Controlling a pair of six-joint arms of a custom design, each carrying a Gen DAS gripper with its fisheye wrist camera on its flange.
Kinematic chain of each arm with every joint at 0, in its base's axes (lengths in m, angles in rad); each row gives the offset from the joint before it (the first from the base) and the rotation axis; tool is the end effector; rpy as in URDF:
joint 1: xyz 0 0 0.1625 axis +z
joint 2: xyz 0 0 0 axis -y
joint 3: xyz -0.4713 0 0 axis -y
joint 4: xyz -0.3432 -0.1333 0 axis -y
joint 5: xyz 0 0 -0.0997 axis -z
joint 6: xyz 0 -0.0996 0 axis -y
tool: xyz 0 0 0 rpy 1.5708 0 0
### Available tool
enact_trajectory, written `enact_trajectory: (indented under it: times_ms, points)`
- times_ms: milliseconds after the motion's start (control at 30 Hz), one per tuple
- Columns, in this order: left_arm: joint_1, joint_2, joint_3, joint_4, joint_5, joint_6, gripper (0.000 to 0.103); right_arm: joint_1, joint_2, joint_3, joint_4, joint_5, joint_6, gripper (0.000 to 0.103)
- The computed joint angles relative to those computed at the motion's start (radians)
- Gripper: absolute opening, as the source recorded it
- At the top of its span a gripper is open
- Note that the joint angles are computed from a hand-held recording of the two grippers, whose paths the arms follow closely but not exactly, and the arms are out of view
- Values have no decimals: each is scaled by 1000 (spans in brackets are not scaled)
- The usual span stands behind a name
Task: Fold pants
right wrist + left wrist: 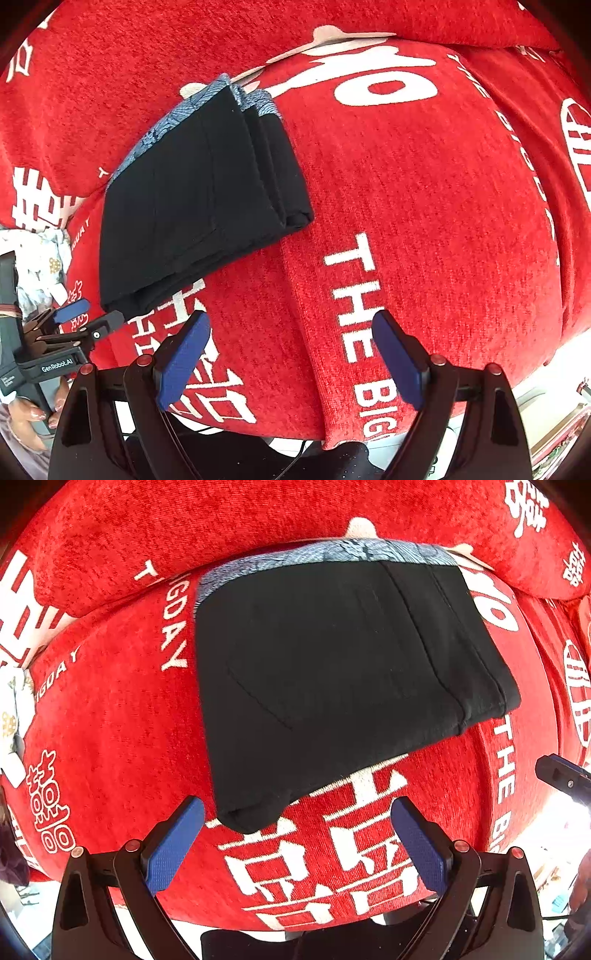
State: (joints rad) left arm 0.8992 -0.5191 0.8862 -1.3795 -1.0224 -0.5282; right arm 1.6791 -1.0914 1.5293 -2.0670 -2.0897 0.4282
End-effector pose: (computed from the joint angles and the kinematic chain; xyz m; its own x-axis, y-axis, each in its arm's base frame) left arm -0.3335 -0.7173 0.1482 -0.6945 0.3108 -0.6489 0.2057 0.9500 0.2348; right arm 0.1518 -0.6200 0.3546 -0.8330 0.3528 0.4262 0.2616 0.9299 -0.2586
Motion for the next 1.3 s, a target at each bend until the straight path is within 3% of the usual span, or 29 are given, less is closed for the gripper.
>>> enact_trajectory:
  times_ms: [967,1300]
  points:
    - [62,-17,-37,-36,70,-67,101,-29,66,-136,53,18,-48,91]
    - [112,-9,-60,-190,-39,17,101,-63,99,-183,46,95,-109,91]
